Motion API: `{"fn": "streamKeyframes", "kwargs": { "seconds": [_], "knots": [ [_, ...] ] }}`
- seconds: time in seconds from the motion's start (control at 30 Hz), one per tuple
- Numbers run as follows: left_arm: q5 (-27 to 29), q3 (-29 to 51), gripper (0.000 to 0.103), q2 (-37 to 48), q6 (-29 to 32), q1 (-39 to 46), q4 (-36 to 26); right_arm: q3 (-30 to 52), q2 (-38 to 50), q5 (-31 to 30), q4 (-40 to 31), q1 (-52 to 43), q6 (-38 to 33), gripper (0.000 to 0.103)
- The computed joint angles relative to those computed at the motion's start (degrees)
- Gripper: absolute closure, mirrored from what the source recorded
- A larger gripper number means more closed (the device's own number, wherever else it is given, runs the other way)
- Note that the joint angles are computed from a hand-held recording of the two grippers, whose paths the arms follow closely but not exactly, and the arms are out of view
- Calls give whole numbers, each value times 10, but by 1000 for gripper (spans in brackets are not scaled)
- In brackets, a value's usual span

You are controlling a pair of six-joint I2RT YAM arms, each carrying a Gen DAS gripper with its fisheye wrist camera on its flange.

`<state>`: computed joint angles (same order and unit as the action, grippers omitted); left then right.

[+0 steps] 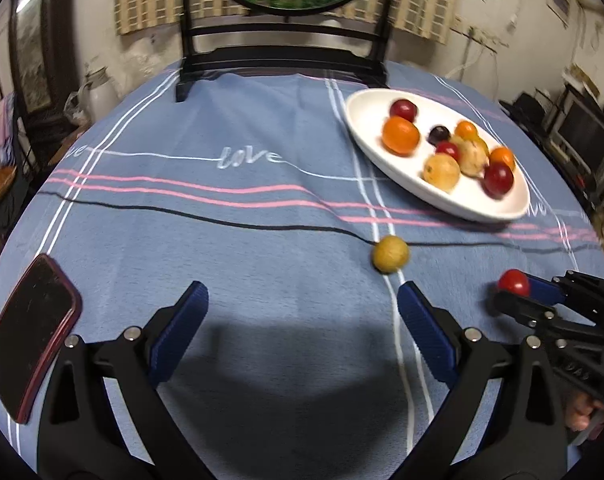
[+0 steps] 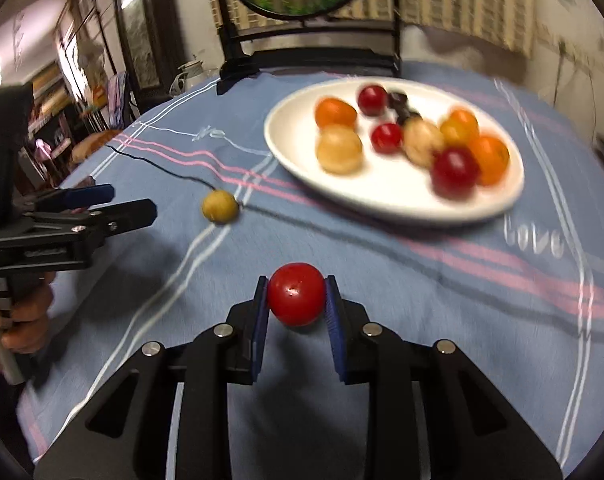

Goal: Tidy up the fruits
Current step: 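Grasp the red tomato with the right tool while the left tool grasps the small yellow fruit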

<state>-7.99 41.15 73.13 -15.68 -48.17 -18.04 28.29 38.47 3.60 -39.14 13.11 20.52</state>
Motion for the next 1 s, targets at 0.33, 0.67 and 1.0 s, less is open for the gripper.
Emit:
{"fn": "streamKeyframes", "kwargs": {
  "seconds": [0.33,0.67,1.0],
  "knots": [
    [44,66,49,113,25,-37,28,1,-43,-24,-42,-43,4,76],
    [14,108,60,171,20,-53,30,4,-34,-18,-45,-36,8,76],
    [-1,97,73,148,31,-63,46,4,-16,-16,-39,-32,8,76]
  ]
}}
